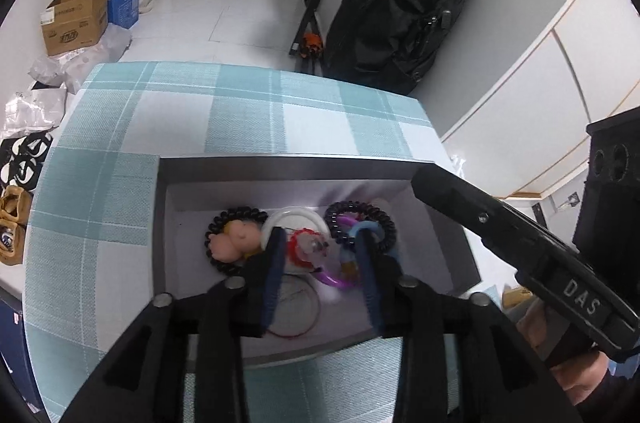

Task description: Organize jewelry

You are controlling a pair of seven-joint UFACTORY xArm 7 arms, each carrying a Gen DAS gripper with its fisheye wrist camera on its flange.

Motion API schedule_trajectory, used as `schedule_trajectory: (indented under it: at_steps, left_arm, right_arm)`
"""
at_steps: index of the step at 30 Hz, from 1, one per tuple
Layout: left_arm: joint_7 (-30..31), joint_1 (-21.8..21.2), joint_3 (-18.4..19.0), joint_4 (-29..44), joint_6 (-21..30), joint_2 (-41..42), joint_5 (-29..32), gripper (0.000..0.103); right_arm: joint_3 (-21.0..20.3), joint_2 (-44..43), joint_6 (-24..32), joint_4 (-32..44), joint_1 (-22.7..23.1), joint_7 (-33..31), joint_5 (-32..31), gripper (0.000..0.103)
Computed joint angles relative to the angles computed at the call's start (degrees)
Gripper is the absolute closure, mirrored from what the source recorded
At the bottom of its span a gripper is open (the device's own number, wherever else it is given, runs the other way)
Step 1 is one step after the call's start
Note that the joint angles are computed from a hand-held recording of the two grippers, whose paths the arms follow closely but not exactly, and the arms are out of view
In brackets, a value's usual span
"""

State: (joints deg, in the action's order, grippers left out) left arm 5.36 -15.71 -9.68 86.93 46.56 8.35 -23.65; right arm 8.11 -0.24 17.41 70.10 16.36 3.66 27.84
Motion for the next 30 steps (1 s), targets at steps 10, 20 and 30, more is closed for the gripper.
schedule_trajectory:
  at_steps: [10, 20, 30]
  left_arm:
    - [-1.84, -0.92, 0.49, -4.76, -5.49, -3.75, 3.69, 0.045]
    - [-10.13, -1.32, 1.09, -9.02, -11.87, -7.15, 11.84, 0.037]
    - [-17.33, -1.47, 0.65, -13.84, -17.03, -11.21, 22.97, 0.03]
  right_arm:
    - [-0.24, -2.24, -1.49, -2.62, 0.14, 5.5, -5.71, 0.072]
    - [0.24, -4.22, -1.96, -4.83, 0.24, 12.37, -16.06, 0.05]
    - [1.29, -7.7, -3.31, -8.59, -0.7, 19.82, -24.77, 0.027]
